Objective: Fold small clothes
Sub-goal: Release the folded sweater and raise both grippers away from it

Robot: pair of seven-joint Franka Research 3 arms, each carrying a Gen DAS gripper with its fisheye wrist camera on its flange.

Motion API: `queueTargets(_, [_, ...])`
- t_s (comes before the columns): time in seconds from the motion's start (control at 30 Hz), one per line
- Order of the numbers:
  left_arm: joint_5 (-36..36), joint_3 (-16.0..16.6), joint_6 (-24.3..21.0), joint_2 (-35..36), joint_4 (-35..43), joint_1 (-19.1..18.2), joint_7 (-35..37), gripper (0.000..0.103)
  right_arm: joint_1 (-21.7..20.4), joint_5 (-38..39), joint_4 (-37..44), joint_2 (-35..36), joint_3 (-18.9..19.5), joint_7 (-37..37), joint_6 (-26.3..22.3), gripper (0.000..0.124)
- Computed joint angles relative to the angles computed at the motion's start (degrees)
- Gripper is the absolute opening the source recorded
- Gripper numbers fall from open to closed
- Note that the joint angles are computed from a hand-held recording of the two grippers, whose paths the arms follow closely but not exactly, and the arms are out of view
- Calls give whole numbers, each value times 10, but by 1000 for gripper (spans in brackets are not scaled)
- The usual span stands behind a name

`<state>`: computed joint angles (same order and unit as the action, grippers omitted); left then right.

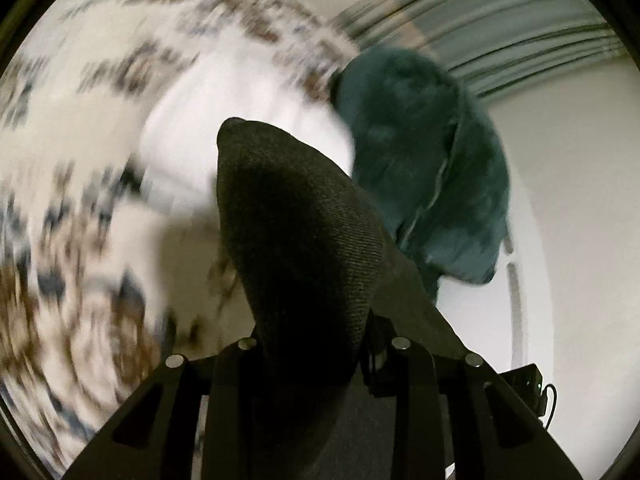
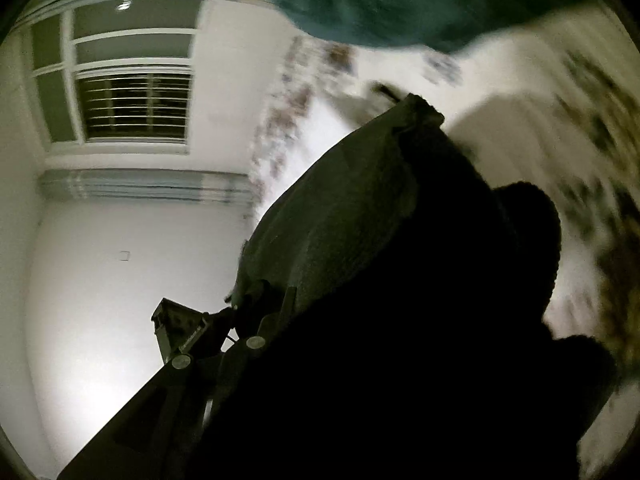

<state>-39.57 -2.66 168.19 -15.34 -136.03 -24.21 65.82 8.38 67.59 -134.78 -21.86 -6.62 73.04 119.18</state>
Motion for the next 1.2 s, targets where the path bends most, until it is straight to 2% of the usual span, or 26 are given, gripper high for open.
queueTargets(0.13, [4,49,-76,72,133,40,93,25,31,72,129,107,30,-16,68,20])
queueTargets(0.3, [0,66,-175,208,292,113,172,26,50,133,241,240,77,-46,165,20])
queueTargets(0.33, [4,58,-195,244,325,137,187,26,55,146,266,278,89,-47,189,20])
queueTargets(0.47, [13,50,-239,324,365,178,200,27,58,100,333,384,122,-7,241,20])
queueTargets(0.6, [-63,6,-248,334,343,242,252,34,47,34,351,415,142,33,236,23])
queueTargets(0.67, [-60,-8,-259,326,338,260,259,38,49,-39,358,414,138,82,222,37])
queueTargets(0.7, [-45,-11,-260,320,335,264,251,39,51,-75,359,412,135,105,214,54])
queueTargets(0.73, [-16,-11,-258,314,333,263,233,44,53,-117,357,405,130,132,203,63])
queueTargets(0.8, [79,-1,-258,297,329,249,160,58,62,-202,338,380,118,175,202,75])
queueTargets(0.87, [174,8,-254,282,326,236,90,82,73,-297,328,355,106,216,191,81])
queueTargets(0.93, [247,11,-242,260,307,231,41,88,94,-435,329,333,90,282,171,96])
queueTargets(0.97, [297,12,-240,246,298,224,7,95,102,-496,331,323,85,308,162,99])
queueTargets(1.03, [400,9,-242,215,277,212,-62,102,113,-598,338,310,82,353,151,103])
queueTargets(1.13, [502,-14,-250,163,234,208,-146,103,126,-723,353,291,82,401,124,103])
queueTargets(1.2, [524,-32,-271,134,216,209,-176,103,127,-772,374,286,88,415,97,103])
